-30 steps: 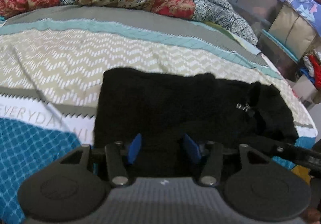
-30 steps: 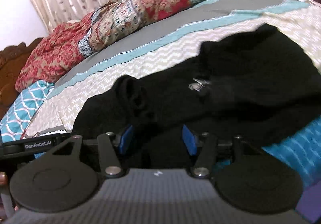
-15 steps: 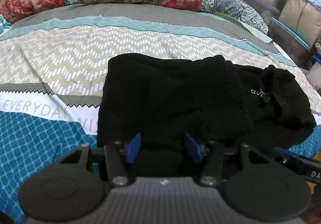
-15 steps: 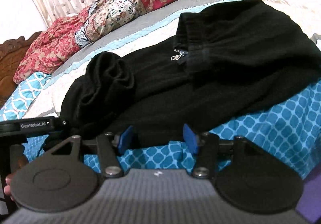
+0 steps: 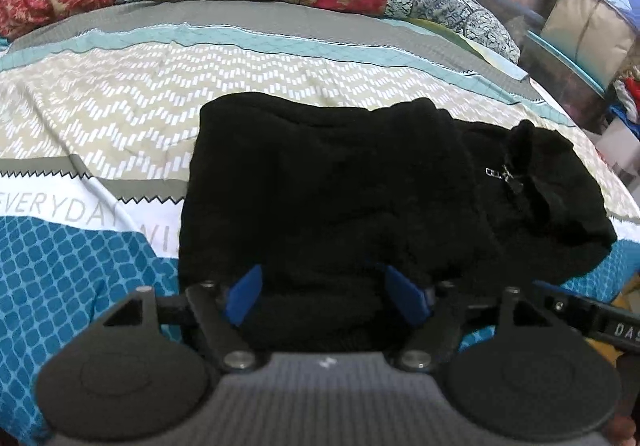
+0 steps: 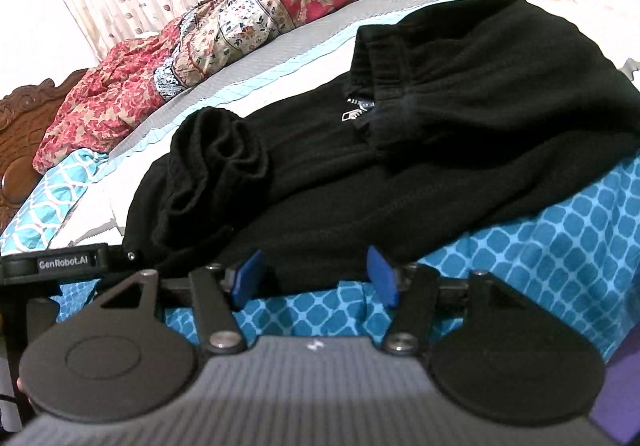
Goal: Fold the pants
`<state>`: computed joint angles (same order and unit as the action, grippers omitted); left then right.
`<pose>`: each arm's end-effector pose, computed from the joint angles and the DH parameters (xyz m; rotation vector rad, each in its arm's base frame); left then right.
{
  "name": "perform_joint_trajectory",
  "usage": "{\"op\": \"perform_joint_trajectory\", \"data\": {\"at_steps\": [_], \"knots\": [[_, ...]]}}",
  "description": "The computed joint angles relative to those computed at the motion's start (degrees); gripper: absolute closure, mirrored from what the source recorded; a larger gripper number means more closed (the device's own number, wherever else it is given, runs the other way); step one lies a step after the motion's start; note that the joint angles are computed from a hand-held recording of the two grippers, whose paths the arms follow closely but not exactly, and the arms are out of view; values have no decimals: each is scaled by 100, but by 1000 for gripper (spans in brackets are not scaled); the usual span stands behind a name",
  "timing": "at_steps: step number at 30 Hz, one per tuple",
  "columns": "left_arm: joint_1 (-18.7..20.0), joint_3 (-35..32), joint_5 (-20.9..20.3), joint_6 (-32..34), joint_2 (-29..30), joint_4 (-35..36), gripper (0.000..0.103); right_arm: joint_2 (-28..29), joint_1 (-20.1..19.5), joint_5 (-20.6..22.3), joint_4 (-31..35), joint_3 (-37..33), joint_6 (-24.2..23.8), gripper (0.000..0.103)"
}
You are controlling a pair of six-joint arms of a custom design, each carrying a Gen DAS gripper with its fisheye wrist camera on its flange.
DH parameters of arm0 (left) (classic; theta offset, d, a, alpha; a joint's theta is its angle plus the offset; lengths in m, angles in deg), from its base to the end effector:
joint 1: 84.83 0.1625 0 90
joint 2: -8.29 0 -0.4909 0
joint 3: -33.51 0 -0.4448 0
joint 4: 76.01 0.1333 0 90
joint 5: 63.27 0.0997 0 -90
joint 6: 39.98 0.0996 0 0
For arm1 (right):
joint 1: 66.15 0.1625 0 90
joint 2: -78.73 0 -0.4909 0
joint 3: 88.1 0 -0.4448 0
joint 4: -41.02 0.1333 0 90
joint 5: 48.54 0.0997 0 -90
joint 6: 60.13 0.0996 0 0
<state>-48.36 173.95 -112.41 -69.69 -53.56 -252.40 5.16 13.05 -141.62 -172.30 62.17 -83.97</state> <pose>-0.2267 -0.4144 0.0982 0.4699 2.5463 -0.7723 0.0541 -0.3991 0.2046 0.2704 -2.6367 1.0690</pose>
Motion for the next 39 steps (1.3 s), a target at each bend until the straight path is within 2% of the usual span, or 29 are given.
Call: {"op": "perform_joint_trajectory", "data": {"at_steps": [4,7,9,12,14,16,17,24,26,30,34,37,39], "knots": [[14,5,-50,-51,7,-46,30,-50,-51,97,68,13,25,38],[50,41,-167,-17,-28,-166,29,-128,-108,241,235,1,7,31],[56,121,-235,-6,-32,-426,26,-175,-138,337,356,-9,-41,25],[42,211,-304,-24,-39,-679,23,-177,-127,344,361,-4,-43,24],[28,194,-373,41,-132,-520,19,-182,-148,388,352,9,-20,24],[73,220,-612,167,-179,-663,0,-213,-186,458,394,13,-8,23],[46,241,-605,206,-178,-686,0,-221,-204,502,400,23,0,23],[-571,332,285,-20,-32,-221,0,-318,-375,859,439,97,226,22],[-726,299,571,-438,-88,200,0,-343,-396,908,451,114,240,22],[-836,208,830,-1309,-332,1173,0,-298,-384,956,339,154,342,21],[-990,283,1379,-1919,-539,1837,0,-289,-389,1008,303,178,373,20],[-1001,153,1481,-1956,-603,2574,0,-250,-402,1078,225,204,408,17],[-978,54,1404,-1918,-583,2912,0,-233,-405,1113,209,207,422,16]]}}
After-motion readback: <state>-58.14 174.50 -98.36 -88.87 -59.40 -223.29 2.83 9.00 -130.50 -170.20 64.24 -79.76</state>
